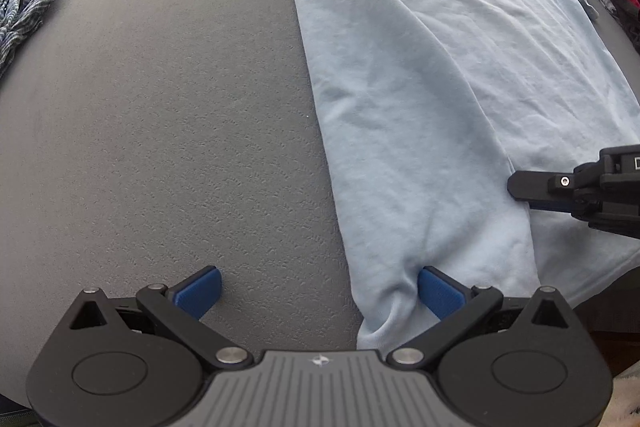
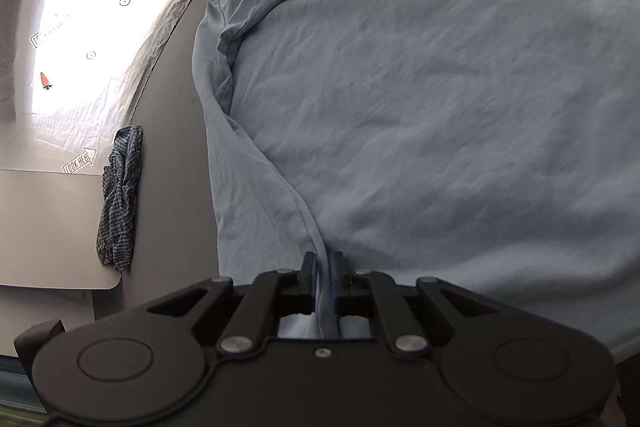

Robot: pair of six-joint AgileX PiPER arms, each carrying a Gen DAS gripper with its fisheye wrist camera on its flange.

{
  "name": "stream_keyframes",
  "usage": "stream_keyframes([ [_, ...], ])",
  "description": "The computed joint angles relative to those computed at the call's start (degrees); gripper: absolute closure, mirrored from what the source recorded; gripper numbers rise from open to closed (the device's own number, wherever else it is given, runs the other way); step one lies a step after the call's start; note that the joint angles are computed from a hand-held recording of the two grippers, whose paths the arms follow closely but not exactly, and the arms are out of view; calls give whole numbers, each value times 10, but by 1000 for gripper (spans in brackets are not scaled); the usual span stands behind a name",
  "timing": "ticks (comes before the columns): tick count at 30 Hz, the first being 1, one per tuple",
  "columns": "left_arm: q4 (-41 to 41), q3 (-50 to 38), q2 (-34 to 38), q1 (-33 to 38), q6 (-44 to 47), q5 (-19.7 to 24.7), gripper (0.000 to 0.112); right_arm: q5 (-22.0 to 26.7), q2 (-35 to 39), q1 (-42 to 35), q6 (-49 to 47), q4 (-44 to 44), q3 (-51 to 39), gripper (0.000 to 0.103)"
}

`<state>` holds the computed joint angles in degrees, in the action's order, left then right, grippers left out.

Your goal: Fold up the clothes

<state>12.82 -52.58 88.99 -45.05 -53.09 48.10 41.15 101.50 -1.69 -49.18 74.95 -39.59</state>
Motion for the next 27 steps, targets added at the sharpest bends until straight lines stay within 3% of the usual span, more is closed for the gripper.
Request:
stream_keyframes([
  [3,19,-19,0,16,-8,13,9,-1,-4,-6,23,-19,-26,79],
  [5,33,-35,1,33,-14,16,9,-6,-8,-13,27,-20,-45,77],
  [10,30,-82,23,97,10,4,9,-27,15,-24,52,-37,-113,75],
  [16,25,-190,92,174,69,4,9,-33,96,-27,107,-80,-247,73],
  [22,4,-379,215,256,161,33,9,-36,218,-12,224,-186,-452,69],
  [27,-33,-661,394,316,234,106,9,-23,338,-4,324,-294,-659,62],
])
